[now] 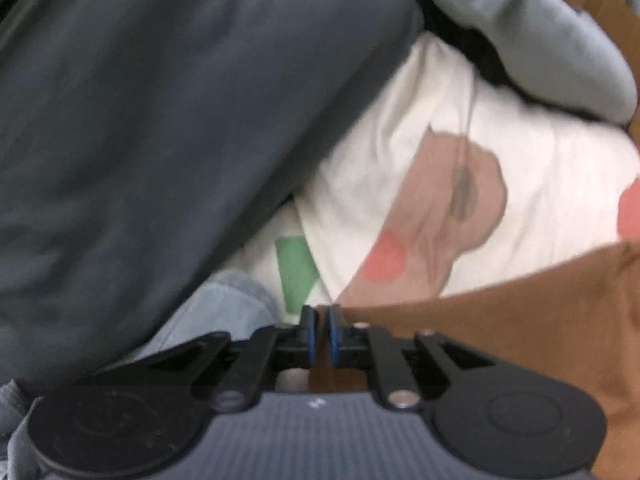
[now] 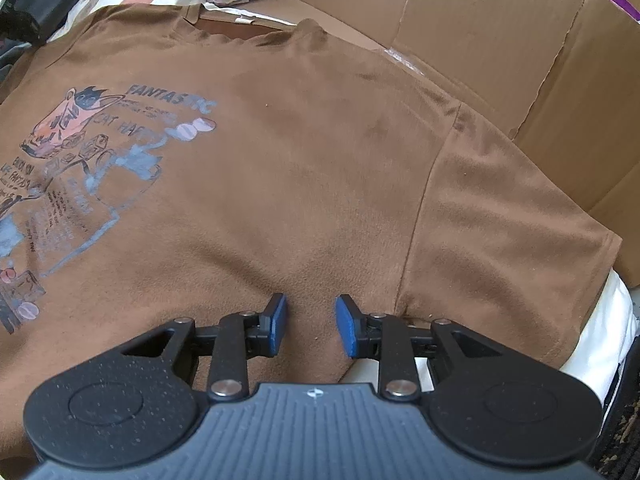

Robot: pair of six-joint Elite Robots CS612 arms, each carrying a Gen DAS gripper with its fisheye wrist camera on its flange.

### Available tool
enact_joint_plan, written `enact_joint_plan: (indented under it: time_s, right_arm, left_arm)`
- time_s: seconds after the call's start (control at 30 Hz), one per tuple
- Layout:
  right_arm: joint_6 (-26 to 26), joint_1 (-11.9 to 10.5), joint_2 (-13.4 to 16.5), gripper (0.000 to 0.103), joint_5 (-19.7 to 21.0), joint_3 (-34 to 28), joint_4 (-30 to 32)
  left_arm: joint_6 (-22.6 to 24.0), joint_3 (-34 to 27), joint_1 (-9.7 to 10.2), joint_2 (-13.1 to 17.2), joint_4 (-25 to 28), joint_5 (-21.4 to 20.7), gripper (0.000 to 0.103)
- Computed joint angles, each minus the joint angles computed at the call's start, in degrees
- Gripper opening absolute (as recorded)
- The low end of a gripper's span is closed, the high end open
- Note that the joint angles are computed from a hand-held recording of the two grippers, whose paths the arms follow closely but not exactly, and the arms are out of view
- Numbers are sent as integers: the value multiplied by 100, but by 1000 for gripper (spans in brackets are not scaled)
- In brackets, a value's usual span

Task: Fold clothes

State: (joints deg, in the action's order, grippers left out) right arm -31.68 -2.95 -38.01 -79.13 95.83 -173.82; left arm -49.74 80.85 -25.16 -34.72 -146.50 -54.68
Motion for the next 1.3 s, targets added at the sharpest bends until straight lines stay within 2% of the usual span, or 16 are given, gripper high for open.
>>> enact_joint_plan:
  time_s: [0.03, 0.1, 0.2, 0.27, 0.37, 0.43, 0.5, 0.57, 0.67, 0.93, 1.07, 1.17, 1.3]
  right_arm:
    - [-2, 3, 0, 35, -17, -3, -1]
    - [-1, 5, -4, 35, -40, 1, -11]
    - [9, 8, -7, 35, -77, 12, -45]
    - [27, 15, -5, 35, -110, 16, -88]
    - [55, 20, -3, 35, -147, 23, -155]
    - [94, 13, -1, 35, -155, 30, -208]
    - [135, 0, -1, 35, -148, 40, -246]
    - [121, -12, -4, 35, -134, 48, -230]
    - [77, -23, 1, 35, -124, 57, -209]
    - [42, -38, 14, 35, -90, 46, -193]
    - [46, -30, 17, 35, -111, 51, -213]
    - [55, -21, 17, 35, -136, 50, -217]
    - [80, -13, 10, 35, -158, 60, -231]
  left_arm:
    - [-8, 27, -20, -11, -35, 24, 15]
    - [-28, 79, -64, -46, -84, 121, 31]
    - [149, 153, -153, -99, -395, 342, 35]
    - [395, 173, -202, -112, -794, 281, 35]
    - [797, 99, -270, -67, -1332, 27, 33]
    - [897, 7, -303, -3, -1630, -243, 31]
    - [1023, -148, -322, 96, -1768, -505, 21]
    - [1162, -327, -339, 208, -1831, -729, 15]
    - [1237, -552, -353, 371, -1793, -900, 9]
    - [844, -946, -272, 634, -1497, -830, 8]
    - [709, -1078, -250, 687, -1392, -692, 12]
    - [590, -1208, -228, 720, -1141, -575, 23]
    - [262, -1275, -171, 674, -736, -518, 24]
